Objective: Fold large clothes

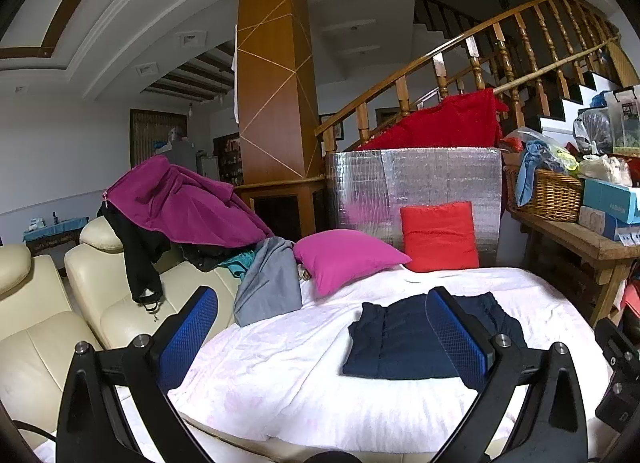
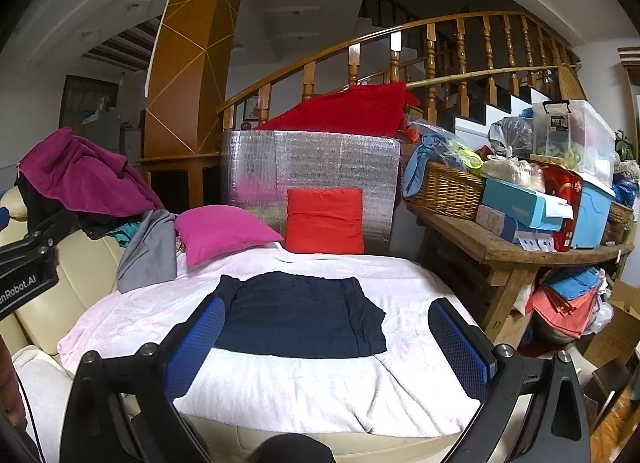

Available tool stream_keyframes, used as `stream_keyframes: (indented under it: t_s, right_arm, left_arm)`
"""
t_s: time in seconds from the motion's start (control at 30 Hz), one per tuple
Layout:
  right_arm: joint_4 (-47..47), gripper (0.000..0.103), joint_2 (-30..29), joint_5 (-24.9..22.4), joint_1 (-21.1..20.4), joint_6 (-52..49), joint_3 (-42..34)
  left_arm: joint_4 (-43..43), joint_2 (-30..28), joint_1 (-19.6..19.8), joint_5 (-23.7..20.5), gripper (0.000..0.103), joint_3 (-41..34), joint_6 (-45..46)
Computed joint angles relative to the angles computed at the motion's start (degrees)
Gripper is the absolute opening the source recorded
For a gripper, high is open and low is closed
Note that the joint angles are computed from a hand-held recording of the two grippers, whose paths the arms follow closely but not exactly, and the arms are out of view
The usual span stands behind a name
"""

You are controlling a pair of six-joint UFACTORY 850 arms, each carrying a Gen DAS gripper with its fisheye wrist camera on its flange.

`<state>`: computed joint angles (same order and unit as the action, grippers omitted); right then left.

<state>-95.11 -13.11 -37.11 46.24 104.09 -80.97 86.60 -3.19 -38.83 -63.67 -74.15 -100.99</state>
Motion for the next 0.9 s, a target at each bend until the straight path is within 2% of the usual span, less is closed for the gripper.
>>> stream_keyframes:
  t_s: [0.4,0.63,0.77,0.9]
  right_arm:
    - [-0.01,0.103,-1.45,0.65,-0.55,-0.64,-2.58]
    - [3.56,0.103,-5.26,1.11,-1.75,-5.21,-8.28]
    - [9.28,0.103,-8.84,2.35,-3.23,-9.94,-12.94]
    - [18.29,0.103,-14.2,3.08,-4.64,-19.51,-19.29]
  left_arm:
    - [-0.52,-0.19,0.86,0.29,0.103,-0.32,0.7]
    - [-1.75,-1.23,4.56,5.08,0.103,-0.43,0.23]
    - [-3.93,-3.33,7.54,8.13,0.103,-1.82,0.95]
    - [-6.13,-6.16,10.88,11.49,0.103,-3.89,1.65]
